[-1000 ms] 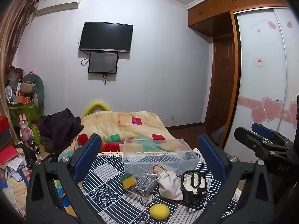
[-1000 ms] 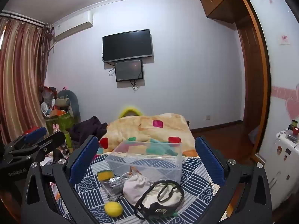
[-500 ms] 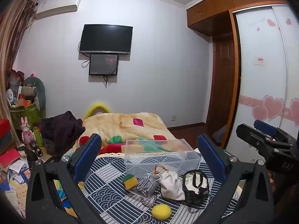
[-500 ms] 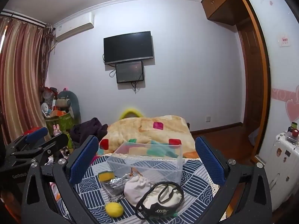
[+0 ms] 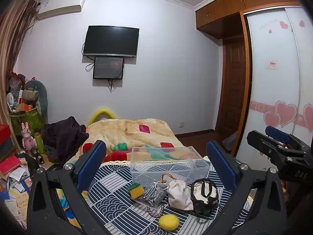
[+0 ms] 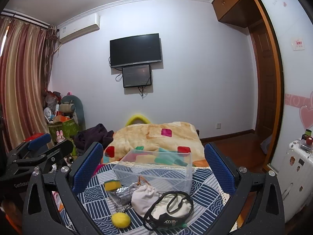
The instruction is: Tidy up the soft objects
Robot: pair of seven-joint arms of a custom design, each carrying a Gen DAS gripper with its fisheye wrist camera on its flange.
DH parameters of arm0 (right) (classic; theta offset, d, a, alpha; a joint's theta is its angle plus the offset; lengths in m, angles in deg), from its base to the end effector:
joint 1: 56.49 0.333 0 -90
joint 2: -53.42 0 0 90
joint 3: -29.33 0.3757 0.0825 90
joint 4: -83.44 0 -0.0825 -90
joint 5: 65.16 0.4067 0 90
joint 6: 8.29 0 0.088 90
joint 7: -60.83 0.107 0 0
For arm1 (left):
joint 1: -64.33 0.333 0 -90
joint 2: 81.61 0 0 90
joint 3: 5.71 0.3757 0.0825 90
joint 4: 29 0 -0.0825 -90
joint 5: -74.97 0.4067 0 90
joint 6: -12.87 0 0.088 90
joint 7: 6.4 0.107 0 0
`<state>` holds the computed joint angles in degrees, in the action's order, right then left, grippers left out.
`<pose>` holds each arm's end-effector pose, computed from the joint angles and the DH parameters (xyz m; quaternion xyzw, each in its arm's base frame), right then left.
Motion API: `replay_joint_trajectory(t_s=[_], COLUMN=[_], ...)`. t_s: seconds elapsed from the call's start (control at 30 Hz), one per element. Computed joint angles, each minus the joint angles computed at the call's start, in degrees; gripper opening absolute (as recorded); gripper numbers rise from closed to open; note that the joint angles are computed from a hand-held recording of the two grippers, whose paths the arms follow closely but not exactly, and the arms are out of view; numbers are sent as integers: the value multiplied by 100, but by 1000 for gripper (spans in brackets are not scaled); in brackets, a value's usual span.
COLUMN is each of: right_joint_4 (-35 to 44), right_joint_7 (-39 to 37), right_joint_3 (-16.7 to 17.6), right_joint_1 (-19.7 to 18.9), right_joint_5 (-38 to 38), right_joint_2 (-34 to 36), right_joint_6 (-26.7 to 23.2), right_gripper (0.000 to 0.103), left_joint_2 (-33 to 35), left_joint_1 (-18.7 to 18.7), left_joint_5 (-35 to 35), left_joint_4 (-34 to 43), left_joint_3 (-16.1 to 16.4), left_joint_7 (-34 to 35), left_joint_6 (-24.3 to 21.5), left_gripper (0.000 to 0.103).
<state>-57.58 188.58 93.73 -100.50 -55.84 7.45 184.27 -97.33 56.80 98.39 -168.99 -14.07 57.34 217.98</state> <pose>0.3992 0.2807 0.5906 -0.5168 0.5630 -0.4334 0.4776 0.4410 -0.1861 0.6140 -0.4407 0.6359 -0.5473 0.3191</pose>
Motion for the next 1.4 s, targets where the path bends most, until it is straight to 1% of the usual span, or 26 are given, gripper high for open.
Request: replay_joint_trajectory(t_s=[0.17, 0.3, 0.4, 0.9, 1.0, 1.07, 1.17, 1.4], right_joint_4=[-12, 11, 15, -1, -4, -2, -2, 7], right_joint_7=[-7, 4, 13, 34, 38, 26, 26, 22], right_joint_3=[12, 56, 53, 48, 54, 46, 47, 60], right_joint_1=[-8, -53, -52, -41, -43, -36, -36, -35], right_joint_5=[-5, -3, -6, -21, -11, -18, -11, -2], right_joint_2=[0, -30, -44, -25, -40, -21, -24, -34], right_joint_6=[33, 16, 4, 37, 27, 38, 48, 44], right_gripper=[103, 103, 103, 103, 103, 103, 103, 103], left_joint_2=[18, 23, 47, 78, 75, 83, 55, 53], left_joint_1=[4, 129, 39, 42, 128, 126, 76, 64], left_joint_5=[-4, -201, -137, -178, -304, -332, -285, -272], left_joint_4=[14, -3, 14, -9, -34, -40, -75, -67], left_joint_3=[-19, -182, -96, -106, -212, -219, -152, -137], left_joint_7=[10, 166, 109, 128, 237, 264, 230, 222], left_joint_6=[-7, -4, -14, 39, 65, 72, 80, 67], left_gripper=[103, 103, 103, 103, 103, 103, 103, 103])
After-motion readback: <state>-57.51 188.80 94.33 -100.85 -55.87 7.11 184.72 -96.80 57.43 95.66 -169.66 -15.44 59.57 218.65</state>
